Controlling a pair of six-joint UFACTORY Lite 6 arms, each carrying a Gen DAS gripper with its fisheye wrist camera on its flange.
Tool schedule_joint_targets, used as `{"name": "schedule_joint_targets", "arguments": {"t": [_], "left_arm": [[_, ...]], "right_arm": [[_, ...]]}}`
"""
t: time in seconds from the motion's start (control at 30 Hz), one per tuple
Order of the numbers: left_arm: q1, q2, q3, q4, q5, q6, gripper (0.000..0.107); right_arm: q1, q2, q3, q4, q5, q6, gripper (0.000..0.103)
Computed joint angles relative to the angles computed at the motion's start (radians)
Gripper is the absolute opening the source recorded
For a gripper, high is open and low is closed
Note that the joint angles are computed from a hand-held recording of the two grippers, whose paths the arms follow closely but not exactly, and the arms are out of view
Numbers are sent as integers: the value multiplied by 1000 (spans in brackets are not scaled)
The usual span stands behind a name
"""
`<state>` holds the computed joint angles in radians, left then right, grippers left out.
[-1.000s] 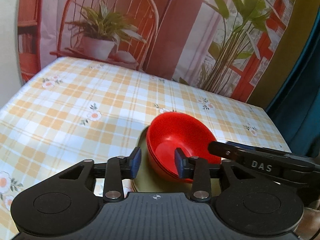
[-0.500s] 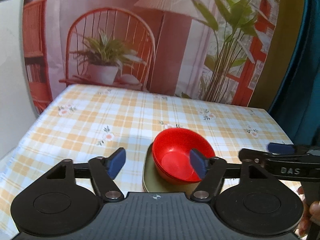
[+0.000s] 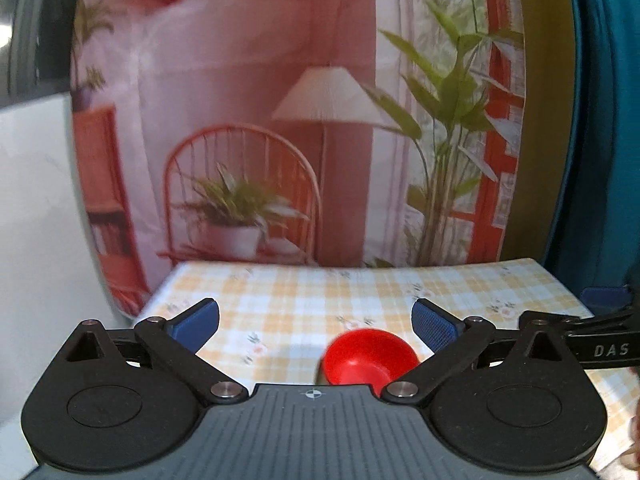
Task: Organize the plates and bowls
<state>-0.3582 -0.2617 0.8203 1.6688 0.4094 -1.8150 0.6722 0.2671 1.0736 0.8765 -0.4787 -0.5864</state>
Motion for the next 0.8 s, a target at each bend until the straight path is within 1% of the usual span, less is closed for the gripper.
{"name": "schedule_joint_targets", "arguments": {"t": [0.07,0.2,0.27,0.37,0.5,0.7,0.8], "left_arm": [[-21,-29,1,-59,24,60,103],[-1,-87,5,-148,-25,126,103],[-5,-122,-11,-135,-22,111,103],[-26,-136,-11,-137,17,109,103],[-18,-143,-7,-176,-17,140,103],[-28,-125,9,-223,12,164,103],[-10,-139,2,-246,-15,178,103]], "right_arm": [[10,-37,-21,17,-11,-16,103],[32,-83,-37,108,-33,-113,103],[39,-109,-54,127,-41,-133,103],[45,-141,-79,148,-49,-148,103],[53,-170,-99,182,-61,-176,103],[56,-198,-113,203,-77,-192,103],[53,-206,-121,199,-76,-188,103]]}}
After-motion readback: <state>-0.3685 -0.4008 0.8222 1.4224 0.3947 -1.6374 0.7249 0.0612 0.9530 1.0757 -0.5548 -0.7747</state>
